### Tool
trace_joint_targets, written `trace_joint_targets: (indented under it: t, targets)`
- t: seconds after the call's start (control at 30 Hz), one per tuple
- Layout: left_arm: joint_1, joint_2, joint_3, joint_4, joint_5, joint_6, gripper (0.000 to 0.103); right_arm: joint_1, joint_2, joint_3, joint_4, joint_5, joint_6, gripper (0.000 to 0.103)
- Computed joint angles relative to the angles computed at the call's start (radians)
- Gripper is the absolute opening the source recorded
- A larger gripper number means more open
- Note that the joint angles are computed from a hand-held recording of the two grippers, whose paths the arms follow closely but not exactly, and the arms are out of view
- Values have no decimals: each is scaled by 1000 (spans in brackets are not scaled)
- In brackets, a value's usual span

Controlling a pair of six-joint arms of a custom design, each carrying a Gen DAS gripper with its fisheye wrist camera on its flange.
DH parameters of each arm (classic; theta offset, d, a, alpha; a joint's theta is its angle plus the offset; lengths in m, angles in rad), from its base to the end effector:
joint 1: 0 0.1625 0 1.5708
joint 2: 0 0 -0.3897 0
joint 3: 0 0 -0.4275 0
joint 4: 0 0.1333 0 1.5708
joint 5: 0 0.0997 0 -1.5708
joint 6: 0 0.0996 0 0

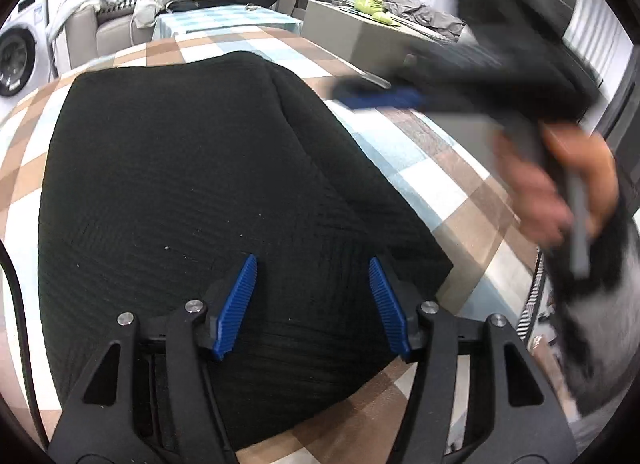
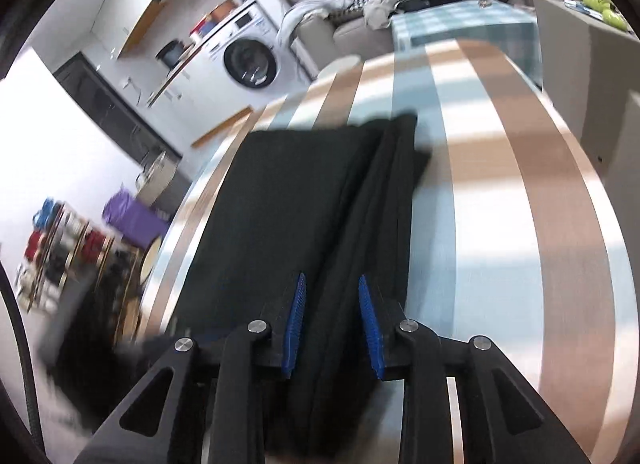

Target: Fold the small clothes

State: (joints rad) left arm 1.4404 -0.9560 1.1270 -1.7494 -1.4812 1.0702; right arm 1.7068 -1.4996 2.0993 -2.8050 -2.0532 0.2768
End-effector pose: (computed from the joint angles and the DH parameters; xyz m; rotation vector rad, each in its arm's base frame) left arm 0.0439 -0.7586 0.3097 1.7269 2.5235 0.0517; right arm 0.1559 -0.4967 0.2980 -0.3978 -2.6143 0.9799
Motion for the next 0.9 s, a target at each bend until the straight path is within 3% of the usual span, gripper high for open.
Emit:
trace_joint_targets:
  t: [0.13, 0.2, 0.23, 0.33, 0.37, 0.4, 0.47, 0.57, 0.63, 0.73, 0.83, 0.9]
  targets:
    - [2, 7, -35, 45, 2, -4, 56, -83, 133, -145, -6, 64, -9, 40]
    - [9, 17, -73, 63, -13, -32, 56, -108, 173, -189, 13, 93, -6, 40]
    - [14, 19, -86, 60, -18, -43, 56, -123, 191, -198, -12, 110, -11, 38]
    - [29, 38, -149, 39, -36, -88, 56, -129, 224, -242, -20, 82, -24, 9]
    - [35, 47, -174, 35, -41, -104, 56, -128, 226, -252, -46, 105, -48, 8]
    - [39, 56, -196, 35, -45, -113, 56, -113, 230, -253, -96, 101, -102, 7]
    - [48, 84, -258, 25, -52, -138, 57, -86, 264, -300, -77, 14, -139, 7]
    - [64, 128, -332, -20, -43, -173, 60, -100, 299, -345, 41, -58, -65, 8]
    - [69, 162, -386, -34, -4, -215, 60, -124, 278, -321, 69, 8, -7, 13]
    - [81, 219, -492, 21, 15, -266, 60, -132, 195, -221, 22, 125, 24, 30]
    - [88, 237, -526, 32, 26, -266, 60, -114, 130, -142, 42, 185, 38, 31]
    - [85, 219, -486, 13, 33, -264, 60, -97, 88, -84, 75, 224, 70, 32]
